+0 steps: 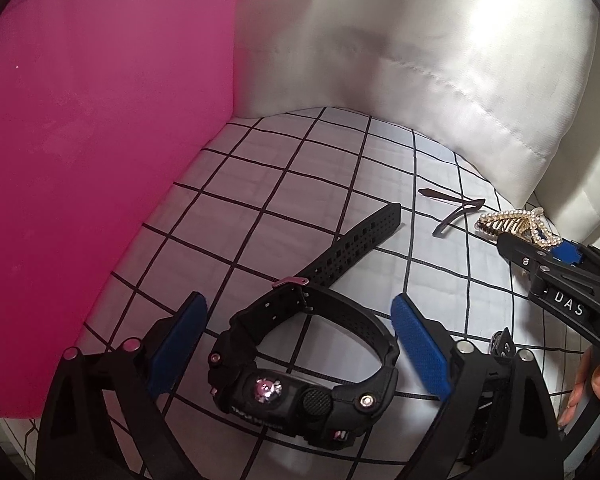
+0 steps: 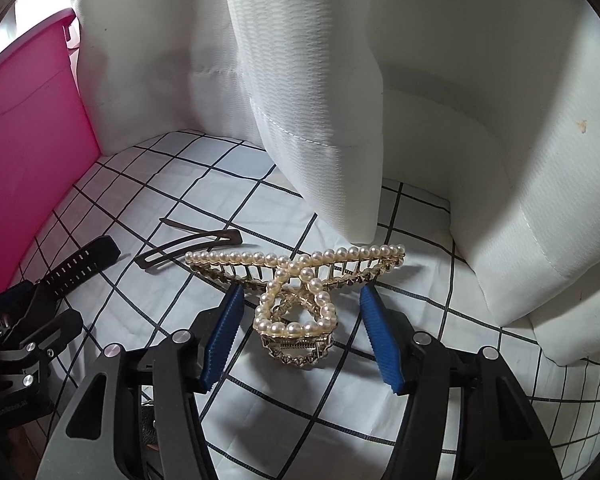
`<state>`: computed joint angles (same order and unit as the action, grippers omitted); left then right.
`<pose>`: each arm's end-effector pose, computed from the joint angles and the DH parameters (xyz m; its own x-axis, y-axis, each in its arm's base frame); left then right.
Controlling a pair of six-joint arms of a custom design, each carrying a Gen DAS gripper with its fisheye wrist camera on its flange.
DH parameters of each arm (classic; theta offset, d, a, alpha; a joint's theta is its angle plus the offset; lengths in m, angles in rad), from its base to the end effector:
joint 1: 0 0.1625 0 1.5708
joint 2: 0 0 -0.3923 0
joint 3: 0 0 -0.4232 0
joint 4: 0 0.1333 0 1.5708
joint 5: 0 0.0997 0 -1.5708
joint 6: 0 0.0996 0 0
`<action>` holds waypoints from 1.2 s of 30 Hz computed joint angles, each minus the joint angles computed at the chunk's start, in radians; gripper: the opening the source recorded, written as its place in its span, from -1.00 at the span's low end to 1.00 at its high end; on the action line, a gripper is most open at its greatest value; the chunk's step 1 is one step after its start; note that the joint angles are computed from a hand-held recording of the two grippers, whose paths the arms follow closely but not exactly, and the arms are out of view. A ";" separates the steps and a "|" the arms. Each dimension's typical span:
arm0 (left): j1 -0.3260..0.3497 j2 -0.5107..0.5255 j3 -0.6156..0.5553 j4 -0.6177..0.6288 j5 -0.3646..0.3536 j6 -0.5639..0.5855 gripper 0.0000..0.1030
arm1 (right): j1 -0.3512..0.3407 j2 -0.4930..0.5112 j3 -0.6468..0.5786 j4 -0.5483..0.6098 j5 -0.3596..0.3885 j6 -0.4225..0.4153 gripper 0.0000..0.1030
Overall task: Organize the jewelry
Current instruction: 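Grasp the black watch with the left tool while the right tool grasps the pearl claw clip, then carry the watch in the left tool while the right tool carries the claw clip over the tub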
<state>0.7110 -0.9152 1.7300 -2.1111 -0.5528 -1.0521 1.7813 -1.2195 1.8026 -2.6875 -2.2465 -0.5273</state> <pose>-0.3209 -0.5641 0.0882 -0.7166 -0.2737 -0.6415 0.2158 0.7877 -0.5771 0.1977 -0.5853 0.2816 -0.6263 -0.2957 0.7213 -0.5729 0.8021 -0.1686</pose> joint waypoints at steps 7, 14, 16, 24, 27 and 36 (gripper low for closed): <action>-0.018 -0.031 0.039 -0.004 0.005 -0.004 0.30 | -0.002 -0.014 0.013 -0.001 0.014 0.005 -0.40; -0.031 -0.063 0.069 -0.003 -0.021 -0.022 0.30 | -0.004 -0.055 0.040 0.008 0.037 0.028 -0.41; -0.041 -0.072 0.077 0.010 -0.020 -0.032 0.30 | -0.001 -0.070 0.049 0.011 0.041 0.034 -0.41; -0.070 -0.090 0.087 0.026 -0.015 -0.031 0.30 | 0.005 -0.142 0.092 0.043 0.051 0.075 -0.41; -0.084 -0.102 0.093 0.035 -0.015 -0.040 0.30 | 0.009 -0.175 0.106 0.061 0.054 0.093 -0.41; -0.116 -0.118 0.088 0.065 -0.013 -0.054 0.30 | 0.031 -0.238 0.131 0.094 0.025 0.119 -0.41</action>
<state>0.5948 -1.0327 1.8185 -2.0461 -0.5662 -1.1060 1.8120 -1.4578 1.9338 -2.5935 -2.2216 -0.4081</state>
